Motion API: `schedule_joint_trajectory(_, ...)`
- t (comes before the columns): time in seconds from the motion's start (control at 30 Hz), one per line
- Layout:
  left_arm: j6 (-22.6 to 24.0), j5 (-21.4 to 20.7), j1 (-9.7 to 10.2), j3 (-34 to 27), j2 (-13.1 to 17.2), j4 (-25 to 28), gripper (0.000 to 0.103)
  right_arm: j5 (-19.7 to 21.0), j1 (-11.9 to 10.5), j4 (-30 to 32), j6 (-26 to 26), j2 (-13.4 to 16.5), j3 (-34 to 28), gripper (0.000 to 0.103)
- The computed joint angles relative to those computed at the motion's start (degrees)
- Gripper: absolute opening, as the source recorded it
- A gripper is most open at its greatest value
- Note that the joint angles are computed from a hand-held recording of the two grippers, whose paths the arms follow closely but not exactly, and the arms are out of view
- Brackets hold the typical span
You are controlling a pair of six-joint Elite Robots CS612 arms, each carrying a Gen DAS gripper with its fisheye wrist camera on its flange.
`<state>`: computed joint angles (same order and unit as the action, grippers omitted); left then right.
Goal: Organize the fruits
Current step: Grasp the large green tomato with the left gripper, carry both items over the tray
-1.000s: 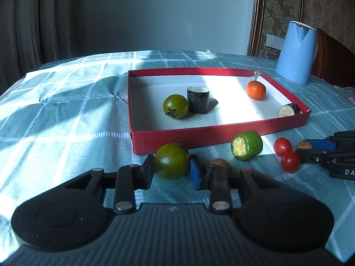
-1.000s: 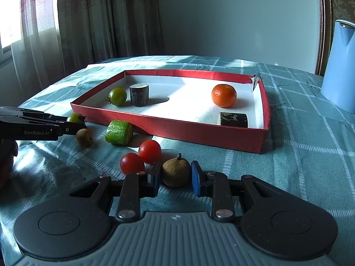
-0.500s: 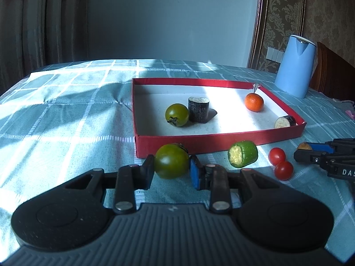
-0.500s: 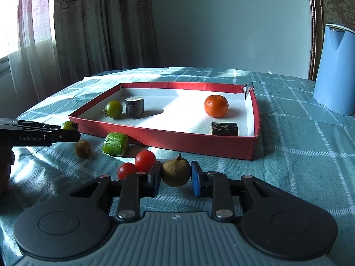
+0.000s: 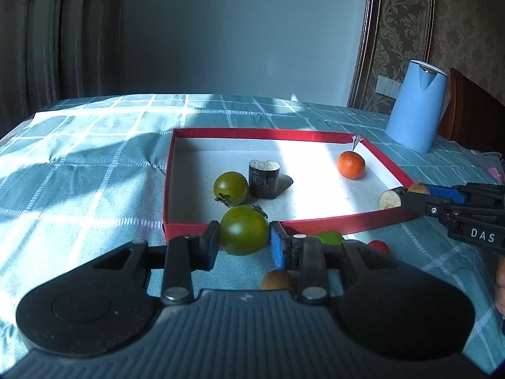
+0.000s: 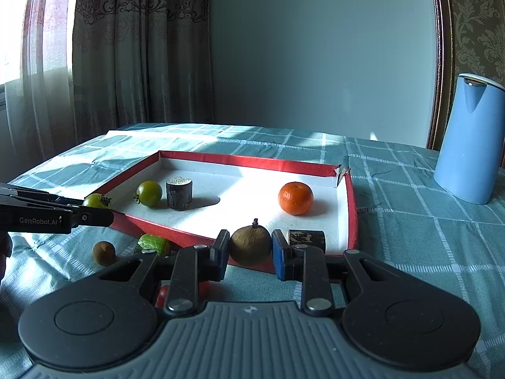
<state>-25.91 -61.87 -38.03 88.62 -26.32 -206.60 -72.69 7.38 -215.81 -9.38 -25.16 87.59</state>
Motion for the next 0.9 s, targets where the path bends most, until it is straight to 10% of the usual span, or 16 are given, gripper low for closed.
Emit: schedule_joint_trajectory(0.9, -0.5, -1.9, 2.57, -11.8, 3.1, 16.8, 0.030, -7.7, 3.0, 19.5, 1.0, 4.1, -14.7, 0.027)
